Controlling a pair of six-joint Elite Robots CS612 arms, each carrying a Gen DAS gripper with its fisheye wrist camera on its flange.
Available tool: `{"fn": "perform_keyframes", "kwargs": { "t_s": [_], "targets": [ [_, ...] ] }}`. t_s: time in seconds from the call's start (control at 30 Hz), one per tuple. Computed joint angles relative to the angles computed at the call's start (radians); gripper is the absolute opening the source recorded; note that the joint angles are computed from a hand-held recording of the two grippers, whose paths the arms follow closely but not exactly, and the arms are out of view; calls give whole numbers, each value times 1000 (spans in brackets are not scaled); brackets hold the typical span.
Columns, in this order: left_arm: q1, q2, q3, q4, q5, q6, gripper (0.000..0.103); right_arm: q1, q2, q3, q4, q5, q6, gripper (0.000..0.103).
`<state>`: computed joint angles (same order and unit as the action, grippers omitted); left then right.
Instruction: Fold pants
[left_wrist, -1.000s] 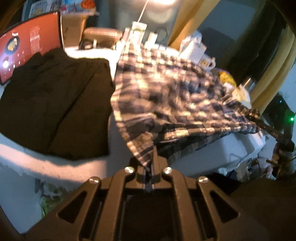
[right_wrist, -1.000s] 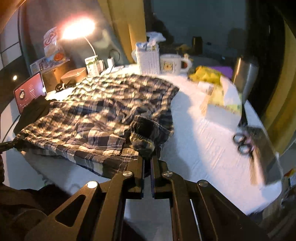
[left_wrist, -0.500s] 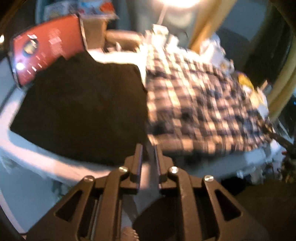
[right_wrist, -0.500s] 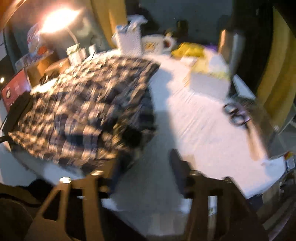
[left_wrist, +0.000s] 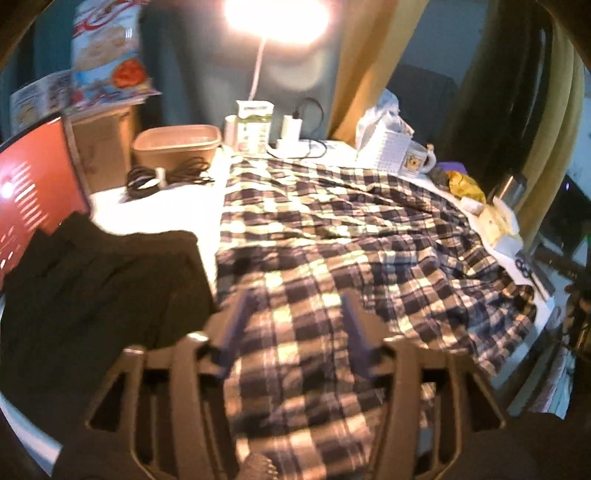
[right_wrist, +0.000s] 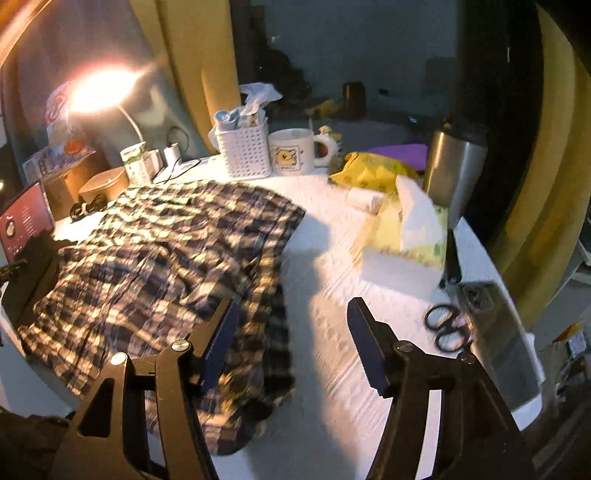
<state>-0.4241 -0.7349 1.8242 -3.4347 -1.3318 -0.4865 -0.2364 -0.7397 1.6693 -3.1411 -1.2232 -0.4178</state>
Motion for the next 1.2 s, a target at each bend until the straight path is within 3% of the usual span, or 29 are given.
{"fn": "perform_keyframes", "kwargs": {
  "t_s": [0.07,0.37,0.47,0.53,0.73,0.83,0.93,1.2],
  "targets": [
    [10,19,-47,30,-15,24,70,7,18,-34,5,-17,7,65],
    [62,95,-227,155,-95,47,71,48,149,-280,166,-26,29,65],
    [72,116,-274,189,-111,53,71,54,215,-411,293,43,106,65],
    [77,131,-303,211,-121,58,71,60,250,-481,371,53,133,61],
    [92,166,-365,274,-148,59,71,94,331,-634,581,0,55,50],
    [99,178,-385,307,-170,46,71,111,341,-631,518,-68,-4,32],
    [101,185,-396,318,-175,44,71,115,354,-646,492,-94,2,21],
    [107,201,-429,375,-175,64,71,117,410,-757,491,-166,63,20]
  ]
}}
